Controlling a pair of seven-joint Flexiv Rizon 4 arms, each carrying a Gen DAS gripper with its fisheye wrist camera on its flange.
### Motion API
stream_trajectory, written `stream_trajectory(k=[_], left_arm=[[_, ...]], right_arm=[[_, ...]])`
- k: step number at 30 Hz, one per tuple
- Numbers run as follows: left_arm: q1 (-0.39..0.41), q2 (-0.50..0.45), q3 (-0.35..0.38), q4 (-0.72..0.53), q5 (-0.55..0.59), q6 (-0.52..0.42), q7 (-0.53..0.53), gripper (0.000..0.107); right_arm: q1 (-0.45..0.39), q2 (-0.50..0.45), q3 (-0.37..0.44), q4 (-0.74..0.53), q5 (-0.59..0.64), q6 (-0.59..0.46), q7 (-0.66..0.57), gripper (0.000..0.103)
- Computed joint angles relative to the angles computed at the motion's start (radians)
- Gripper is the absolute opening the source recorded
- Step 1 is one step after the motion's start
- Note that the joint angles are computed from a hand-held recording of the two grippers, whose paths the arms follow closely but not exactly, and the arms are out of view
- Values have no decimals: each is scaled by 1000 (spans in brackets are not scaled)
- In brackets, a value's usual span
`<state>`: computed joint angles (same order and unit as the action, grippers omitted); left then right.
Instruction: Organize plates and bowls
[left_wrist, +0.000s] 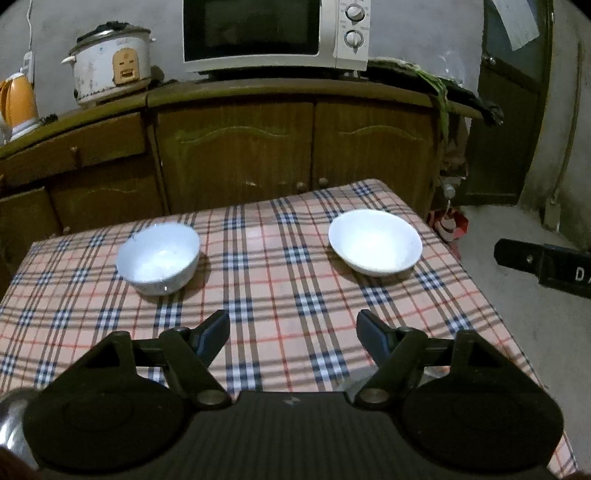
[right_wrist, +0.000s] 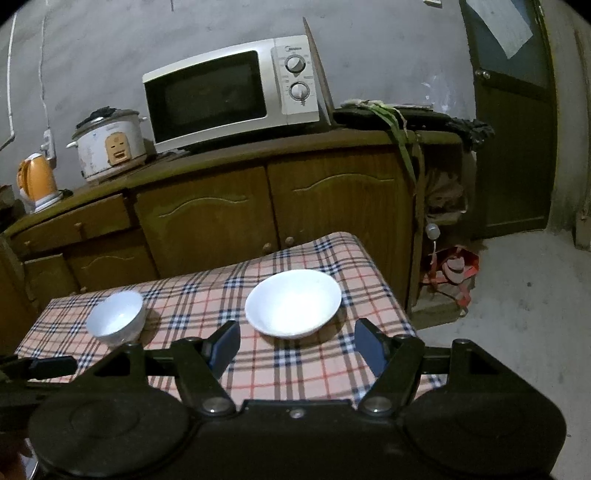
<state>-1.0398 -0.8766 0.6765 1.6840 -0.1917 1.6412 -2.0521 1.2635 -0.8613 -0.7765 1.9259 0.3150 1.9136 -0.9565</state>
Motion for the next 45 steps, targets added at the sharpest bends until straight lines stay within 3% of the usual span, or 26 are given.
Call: stream_trajectory(k=[8, 14, 20, 23, 27, 30, 34, 41, 45], left_arm=[[92, -23, -67, -81, 17, -25, 29, 77], [178, -42, -140, -160, 58, -53, 45, 77], [245, -89, -192, -281, 108, -111, 41, 77], [263, -118, -193, -345, 145, -145, 30, 77], [311, -144, -238, -417, 180, -183, 22, 77], [339, -172, -259, -479, 207, -222, 13, 77], [363, -220, -262, -572, 243, -263, -21, 81], [428, -310, -333, -752, 294, -349, -29, 82], [449, -371, -343, -871, 337, -412, -40, 83]], right_arm=[[-127, -23, 95, -95, -26, 7, 2, 84], [-172, -67, 88, -171, -79, -71, 30, 86], [-220, -129, 85, -231, -91, -32, 88, 87], [-229, -158, 68, -255, -96, -31, 79, 94], [-314, -150, 149, -299, -150, -43, 49, 94], [-329, -179, 143, -338, -154, -78, 65, 94], [-391, -203, 192, -391, -189, -75, 90, 94], [-478, -251, 260, -475, -207, -86, 145, 93], [-482, -284, 242, -512, -236, -123, 175, 93]])
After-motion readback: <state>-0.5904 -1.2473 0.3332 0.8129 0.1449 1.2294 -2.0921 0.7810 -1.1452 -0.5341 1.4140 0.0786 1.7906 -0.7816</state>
